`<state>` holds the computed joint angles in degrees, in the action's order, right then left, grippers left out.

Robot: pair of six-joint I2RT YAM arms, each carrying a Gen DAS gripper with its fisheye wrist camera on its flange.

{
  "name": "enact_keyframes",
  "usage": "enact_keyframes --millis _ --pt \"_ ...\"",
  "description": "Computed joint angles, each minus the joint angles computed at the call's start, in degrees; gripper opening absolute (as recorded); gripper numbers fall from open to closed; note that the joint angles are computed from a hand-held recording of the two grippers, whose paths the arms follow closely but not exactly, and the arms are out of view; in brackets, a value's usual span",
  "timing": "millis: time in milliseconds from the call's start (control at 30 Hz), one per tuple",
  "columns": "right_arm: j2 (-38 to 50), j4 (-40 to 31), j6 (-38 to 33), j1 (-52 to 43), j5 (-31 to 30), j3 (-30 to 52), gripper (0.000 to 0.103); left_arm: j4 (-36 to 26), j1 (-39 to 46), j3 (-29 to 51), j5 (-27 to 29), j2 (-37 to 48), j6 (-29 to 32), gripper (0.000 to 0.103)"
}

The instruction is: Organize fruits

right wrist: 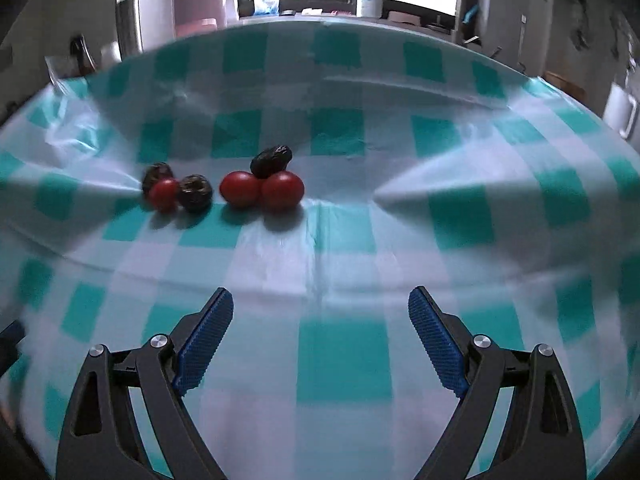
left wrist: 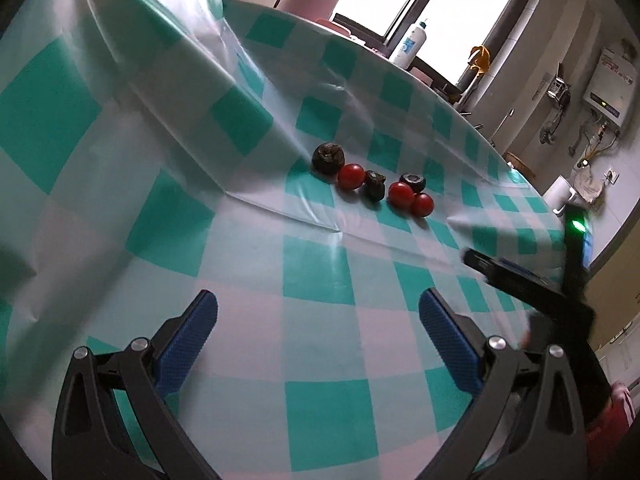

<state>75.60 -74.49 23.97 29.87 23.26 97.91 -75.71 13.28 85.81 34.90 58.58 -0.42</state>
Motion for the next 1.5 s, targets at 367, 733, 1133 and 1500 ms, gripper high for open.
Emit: enact_keyframes --millis 367,733,1133,1500 --pt "23.13 -0.45 -6.85 -4.56 -0.79 18.41 0.057 -0.35 -1.08 -0.94 -0.98 0.29 -2.22 0.101" --pt "27.59 1.84 -5.49 -9.41 -8.82 22.96 0.039 -0.01 -2.54 -1.47 -1.38 -0.83 -2.19 0.101" --pt "4.3 11.34 -3.1 -6.66 -21.18 -2.9 0.038 -0.9 0.99 -1.6 1.57 -0.04 -3.22 0.101" --pt "-12.02 16.23 3.85 -5.42 -29.26 -16.41 0.038 0.69 -21.77 8.54 -22.5 10.24 -18.83 0.101"
